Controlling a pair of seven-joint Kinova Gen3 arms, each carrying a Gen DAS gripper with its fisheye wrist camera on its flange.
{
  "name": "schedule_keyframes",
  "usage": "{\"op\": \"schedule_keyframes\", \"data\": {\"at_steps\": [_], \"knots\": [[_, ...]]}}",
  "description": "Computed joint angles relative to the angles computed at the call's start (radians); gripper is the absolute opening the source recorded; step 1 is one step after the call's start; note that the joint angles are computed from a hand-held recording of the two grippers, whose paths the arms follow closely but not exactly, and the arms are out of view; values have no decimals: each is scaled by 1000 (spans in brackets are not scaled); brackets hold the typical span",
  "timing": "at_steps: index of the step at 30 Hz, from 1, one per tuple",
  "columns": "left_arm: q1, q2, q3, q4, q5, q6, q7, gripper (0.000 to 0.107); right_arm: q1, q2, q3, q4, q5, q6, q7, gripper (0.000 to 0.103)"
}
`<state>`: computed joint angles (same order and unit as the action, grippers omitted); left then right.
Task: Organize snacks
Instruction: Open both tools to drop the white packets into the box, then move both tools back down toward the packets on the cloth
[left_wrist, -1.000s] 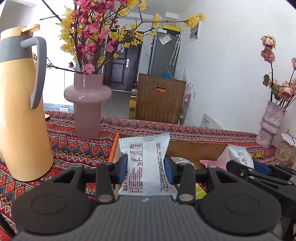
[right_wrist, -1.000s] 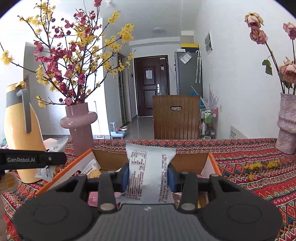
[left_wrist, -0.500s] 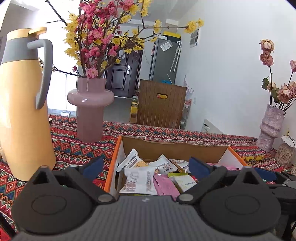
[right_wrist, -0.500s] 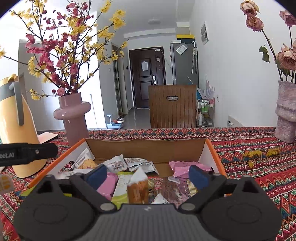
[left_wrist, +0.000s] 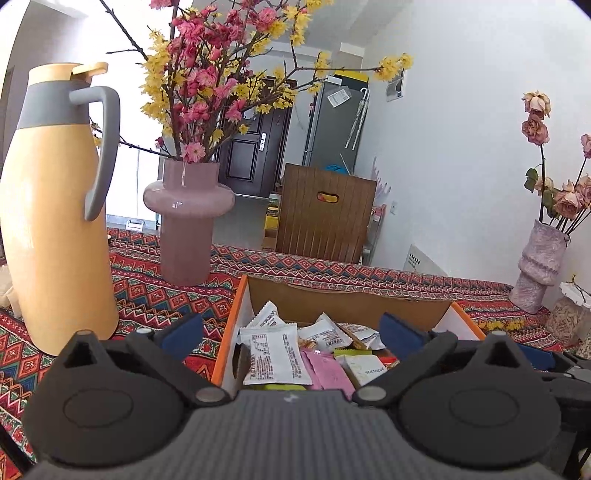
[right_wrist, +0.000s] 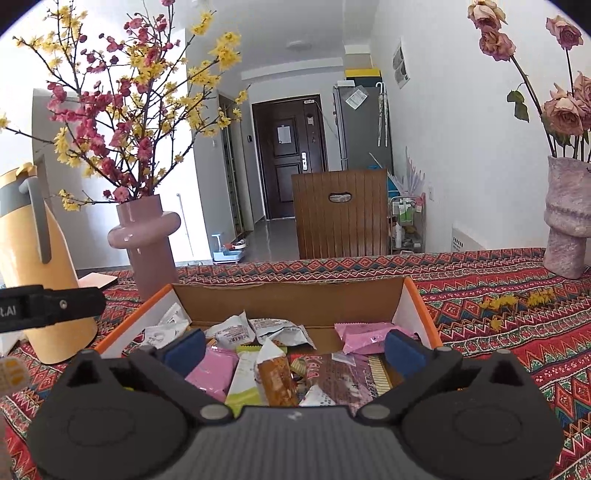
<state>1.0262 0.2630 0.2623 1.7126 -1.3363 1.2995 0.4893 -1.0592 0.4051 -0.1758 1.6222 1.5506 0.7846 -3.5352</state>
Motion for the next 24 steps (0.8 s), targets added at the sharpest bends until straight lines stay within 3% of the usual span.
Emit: {"op": "schedule_keyframes", "data": {"at_steps": [11, 24], "knots": [[73, -20, 40, -35, 15, 114, -30, 103, -49, -65, -42, 44, -18, 87, 31, 103], [179, -21, 85, -38, 110, 238, 2, 103, -100, -132, -118, 140, -95, 164, 6, 103]]}}
